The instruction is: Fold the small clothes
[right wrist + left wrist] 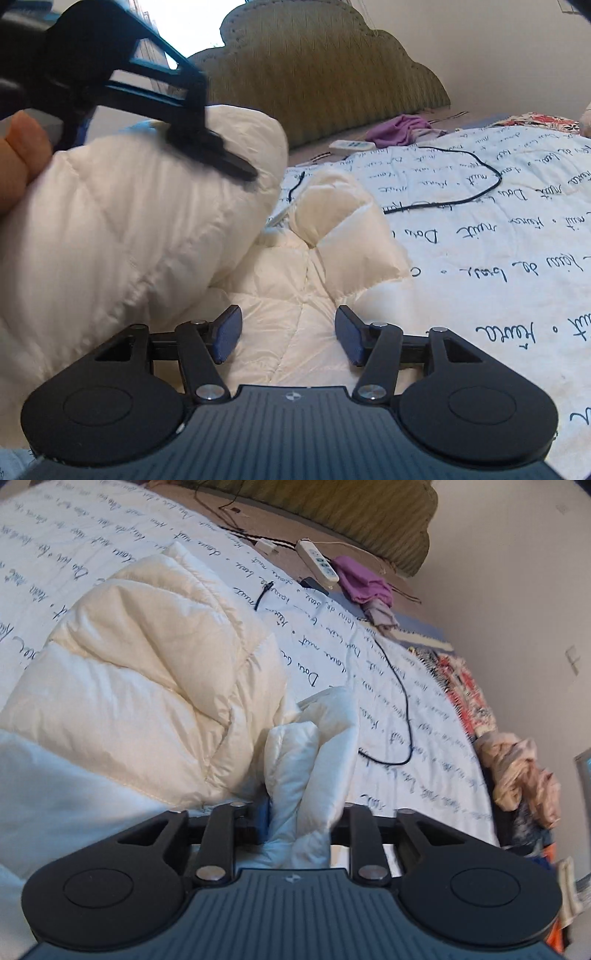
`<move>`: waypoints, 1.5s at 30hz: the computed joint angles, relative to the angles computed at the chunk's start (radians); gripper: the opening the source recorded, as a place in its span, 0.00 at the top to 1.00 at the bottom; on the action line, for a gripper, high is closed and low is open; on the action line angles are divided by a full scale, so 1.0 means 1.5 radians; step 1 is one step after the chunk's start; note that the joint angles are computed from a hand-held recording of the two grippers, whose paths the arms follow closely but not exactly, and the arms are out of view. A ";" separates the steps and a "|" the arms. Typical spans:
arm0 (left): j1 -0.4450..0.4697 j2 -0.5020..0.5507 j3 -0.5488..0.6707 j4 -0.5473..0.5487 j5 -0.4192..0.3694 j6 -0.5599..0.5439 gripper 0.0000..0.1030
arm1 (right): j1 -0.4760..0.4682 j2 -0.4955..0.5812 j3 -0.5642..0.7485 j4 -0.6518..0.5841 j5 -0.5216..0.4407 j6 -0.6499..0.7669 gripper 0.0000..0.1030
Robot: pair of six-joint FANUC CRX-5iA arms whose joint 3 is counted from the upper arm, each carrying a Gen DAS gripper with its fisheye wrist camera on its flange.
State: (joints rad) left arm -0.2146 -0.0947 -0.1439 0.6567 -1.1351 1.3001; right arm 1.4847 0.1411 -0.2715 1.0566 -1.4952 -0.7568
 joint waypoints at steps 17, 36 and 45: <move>0.073 0.028 0.034 0.253 -0.223 -0.183 0.07 | 0.010 -0.009 -0.018 0.007 -0.057 -0.016 0.32; 0.124 -0.232 -0.291 0.110 0.339 -0.595 0.02 | -0.033 -0.084 -0.125 0.366 0.161 -0.109 0.00; 0.094 -0.164 -0.258 0.113 0.268 -0.516 0.00 | 0.006 -0.065 -0.079 0.143 0.082 -0.125 0.75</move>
